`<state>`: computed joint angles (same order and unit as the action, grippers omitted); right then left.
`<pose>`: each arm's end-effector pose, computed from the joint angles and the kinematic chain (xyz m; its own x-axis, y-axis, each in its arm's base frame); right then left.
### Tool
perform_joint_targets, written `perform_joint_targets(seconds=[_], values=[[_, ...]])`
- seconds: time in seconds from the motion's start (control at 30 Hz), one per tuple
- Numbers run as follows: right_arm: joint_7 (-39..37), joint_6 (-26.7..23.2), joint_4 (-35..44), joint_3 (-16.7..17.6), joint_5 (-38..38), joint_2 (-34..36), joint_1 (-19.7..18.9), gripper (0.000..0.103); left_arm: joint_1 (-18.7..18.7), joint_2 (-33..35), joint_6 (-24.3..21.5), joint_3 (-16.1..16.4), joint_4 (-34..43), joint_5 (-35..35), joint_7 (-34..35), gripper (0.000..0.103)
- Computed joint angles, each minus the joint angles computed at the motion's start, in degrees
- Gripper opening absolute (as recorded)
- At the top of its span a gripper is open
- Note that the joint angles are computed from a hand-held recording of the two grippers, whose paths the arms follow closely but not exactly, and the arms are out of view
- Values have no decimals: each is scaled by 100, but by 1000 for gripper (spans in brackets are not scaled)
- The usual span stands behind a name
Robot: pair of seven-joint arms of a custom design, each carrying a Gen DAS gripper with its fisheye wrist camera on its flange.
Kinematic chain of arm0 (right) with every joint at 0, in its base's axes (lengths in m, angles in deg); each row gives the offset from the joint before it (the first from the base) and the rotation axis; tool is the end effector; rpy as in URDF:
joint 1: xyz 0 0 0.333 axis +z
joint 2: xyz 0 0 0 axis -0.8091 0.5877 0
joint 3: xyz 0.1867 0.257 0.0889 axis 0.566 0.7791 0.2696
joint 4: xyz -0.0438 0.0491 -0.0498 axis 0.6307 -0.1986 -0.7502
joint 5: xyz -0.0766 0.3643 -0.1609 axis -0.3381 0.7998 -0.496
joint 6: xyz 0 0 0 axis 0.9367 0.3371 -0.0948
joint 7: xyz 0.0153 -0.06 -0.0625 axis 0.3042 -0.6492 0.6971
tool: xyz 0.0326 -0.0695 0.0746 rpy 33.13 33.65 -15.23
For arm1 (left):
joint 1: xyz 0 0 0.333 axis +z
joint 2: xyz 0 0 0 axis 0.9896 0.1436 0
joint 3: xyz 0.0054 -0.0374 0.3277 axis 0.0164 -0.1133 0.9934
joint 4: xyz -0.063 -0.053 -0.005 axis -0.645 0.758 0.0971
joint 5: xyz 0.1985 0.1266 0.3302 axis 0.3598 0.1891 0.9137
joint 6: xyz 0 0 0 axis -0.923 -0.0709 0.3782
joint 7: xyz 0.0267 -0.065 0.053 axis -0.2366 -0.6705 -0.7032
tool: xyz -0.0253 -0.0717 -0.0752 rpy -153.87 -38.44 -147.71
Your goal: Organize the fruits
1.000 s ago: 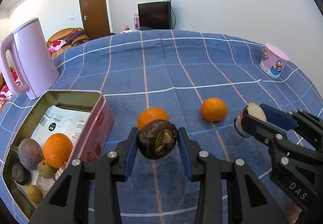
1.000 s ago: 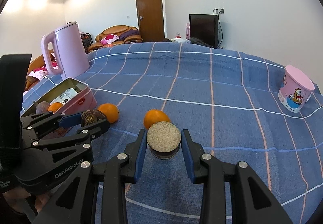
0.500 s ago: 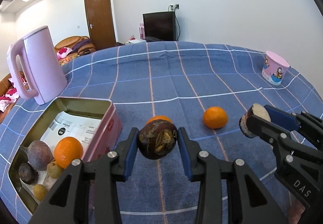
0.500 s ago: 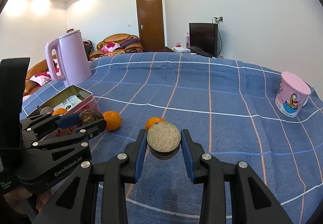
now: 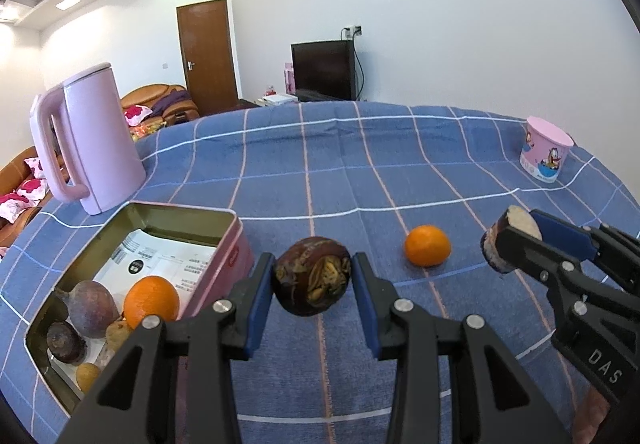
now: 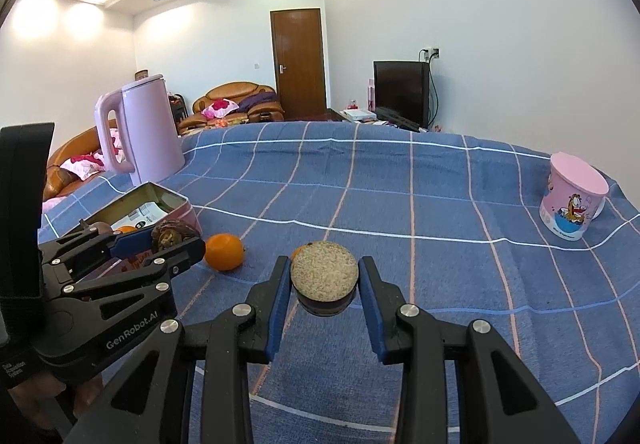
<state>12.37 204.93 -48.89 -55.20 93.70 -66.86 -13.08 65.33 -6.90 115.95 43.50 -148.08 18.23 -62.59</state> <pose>0.5244 0.3102 0.4704 0.4459 -0.8926 -0.0672 -0.4846 -0.1775 -0.8565 0.4930 -0.3138 0.4636 0.1080 -0.9931 -0.0462 -0.5691 -0.0236 -0.8219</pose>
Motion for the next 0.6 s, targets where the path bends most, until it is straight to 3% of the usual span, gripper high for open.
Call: perform_joint_targets(seconds=[0.07,0.23,0.6], values=[[47,113,-60,527,-96,-30,-508,36,-7,-19,-41,-7,-11,77,-79,41],[337,366,-193,1460,-494,-61,-1435,36,-13,-87,-105,-29,-65,275,-279,41],[876,793,-418,1678,-1131,-116,-1684,36,-39,-184,-308,-104,-128,656,-610,41]])
